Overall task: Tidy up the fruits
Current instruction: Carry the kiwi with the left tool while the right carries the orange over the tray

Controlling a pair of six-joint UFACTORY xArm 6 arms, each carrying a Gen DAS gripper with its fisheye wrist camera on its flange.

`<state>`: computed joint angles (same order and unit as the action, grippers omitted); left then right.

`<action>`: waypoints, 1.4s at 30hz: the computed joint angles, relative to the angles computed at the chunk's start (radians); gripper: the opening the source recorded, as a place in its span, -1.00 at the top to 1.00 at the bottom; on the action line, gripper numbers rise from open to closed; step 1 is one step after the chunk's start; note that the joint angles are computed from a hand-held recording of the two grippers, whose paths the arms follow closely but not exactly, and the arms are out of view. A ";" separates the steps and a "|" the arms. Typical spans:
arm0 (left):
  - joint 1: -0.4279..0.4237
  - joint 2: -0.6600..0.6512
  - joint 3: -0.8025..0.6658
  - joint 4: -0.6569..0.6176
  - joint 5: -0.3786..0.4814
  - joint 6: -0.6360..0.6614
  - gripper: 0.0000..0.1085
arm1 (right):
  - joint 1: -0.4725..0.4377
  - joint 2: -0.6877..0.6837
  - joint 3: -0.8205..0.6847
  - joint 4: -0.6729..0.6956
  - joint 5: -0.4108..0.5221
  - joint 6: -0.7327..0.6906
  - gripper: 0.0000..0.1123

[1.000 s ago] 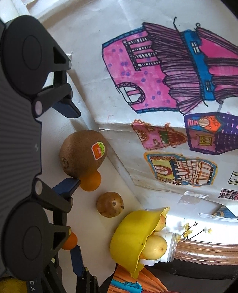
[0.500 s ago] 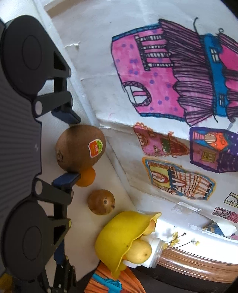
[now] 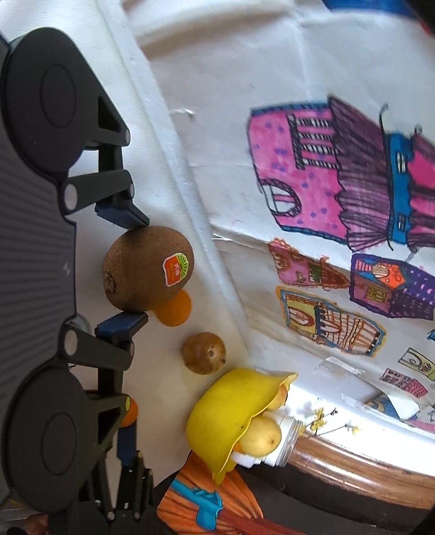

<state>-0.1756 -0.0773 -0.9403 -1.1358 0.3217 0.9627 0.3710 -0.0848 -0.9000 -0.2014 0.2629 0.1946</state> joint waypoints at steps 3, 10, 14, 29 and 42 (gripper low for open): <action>0.025 -0.053 0.046 -0.034 0.052 0.050 -0.07 | 0.013 -0.027 0.025 -0.006 -0.006 0.017 0.38; 0.111 -0.180 0.146 -0.149 0.273 0.262 -0.07 | 0.040 -0.167 0.133 -0.080 -0.016 0.140 0.38; 0.149 -0.257 0.196 -0.136 0.386 0.278 -0.07 | 0.046 -0.291 0.207 -0.095 0.009 0.184 0.38; 0.204 -0.606 0.415 -0.029 0.596 0.168 -0.07 | 0.189 -0.865 0.506 -0.332 0.274 0.592 0.38; 0.172 -0.887 0.576 0.096 0.707 0.090 -0.07 | 0.610 -1.216 0.630 -0.562 0.770 1.021 0.38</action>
<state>-0.0033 -0.9644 -0.3646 -1.0402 1.0292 1.0526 0.9812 -1.3008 -0.2700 -0.7638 1.0325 1.2154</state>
